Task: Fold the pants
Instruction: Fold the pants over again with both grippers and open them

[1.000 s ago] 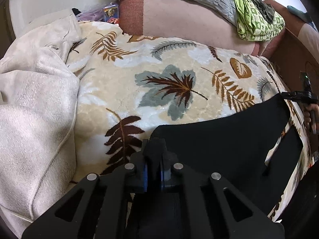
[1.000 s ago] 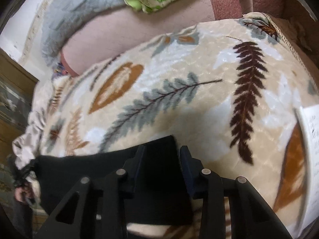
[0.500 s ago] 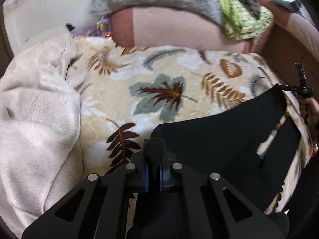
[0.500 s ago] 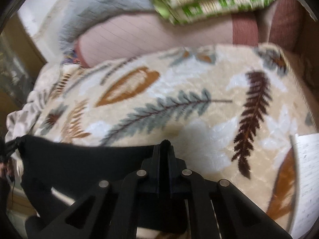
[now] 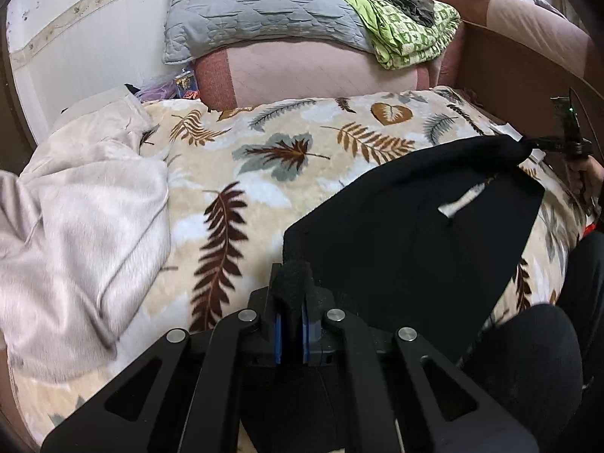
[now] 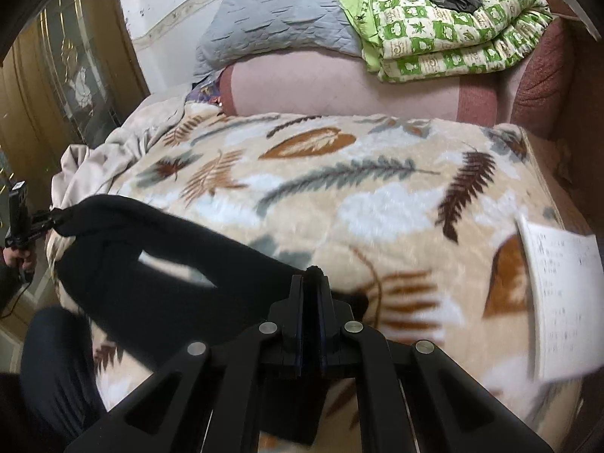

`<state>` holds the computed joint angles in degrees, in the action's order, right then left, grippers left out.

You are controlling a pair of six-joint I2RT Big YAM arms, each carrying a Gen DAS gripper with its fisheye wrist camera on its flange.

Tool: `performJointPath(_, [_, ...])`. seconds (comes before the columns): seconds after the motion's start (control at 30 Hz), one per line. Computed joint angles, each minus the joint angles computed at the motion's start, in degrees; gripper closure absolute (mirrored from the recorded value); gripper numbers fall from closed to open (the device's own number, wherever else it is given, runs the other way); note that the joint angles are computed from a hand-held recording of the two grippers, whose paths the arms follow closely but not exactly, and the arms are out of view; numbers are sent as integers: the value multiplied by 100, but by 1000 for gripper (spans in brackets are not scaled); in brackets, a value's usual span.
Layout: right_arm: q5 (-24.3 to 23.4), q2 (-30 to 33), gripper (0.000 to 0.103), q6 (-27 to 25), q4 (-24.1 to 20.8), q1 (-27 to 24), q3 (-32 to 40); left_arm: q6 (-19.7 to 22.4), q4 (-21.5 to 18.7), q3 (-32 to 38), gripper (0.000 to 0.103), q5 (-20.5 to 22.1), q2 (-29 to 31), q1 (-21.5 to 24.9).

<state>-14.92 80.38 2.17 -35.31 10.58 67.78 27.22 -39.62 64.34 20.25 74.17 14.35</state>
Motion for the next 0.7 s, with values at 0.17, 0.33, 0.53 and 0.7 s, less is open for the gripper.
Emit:
performJointPath(0.17, [-3, -512, 99, -40, 83, 93, -493, 10, 103, -359, 98, 190, -340, 242])
performJointPath(0.33, [-24, -960, 99, -114, 46, 186, -893, 361, 38, -903, 98, 546, -918, 522])
performJointPath(0.53, [82, -1035, 99, -78, -70, 134, -1248, 915, -299, -1535, 98, 597, -1355, 571])
performJointPath(0.7, [219, -1004, 98, -141, -129, 215, -1337, 831, -198, -1709, 85, 375, -1347, 717])
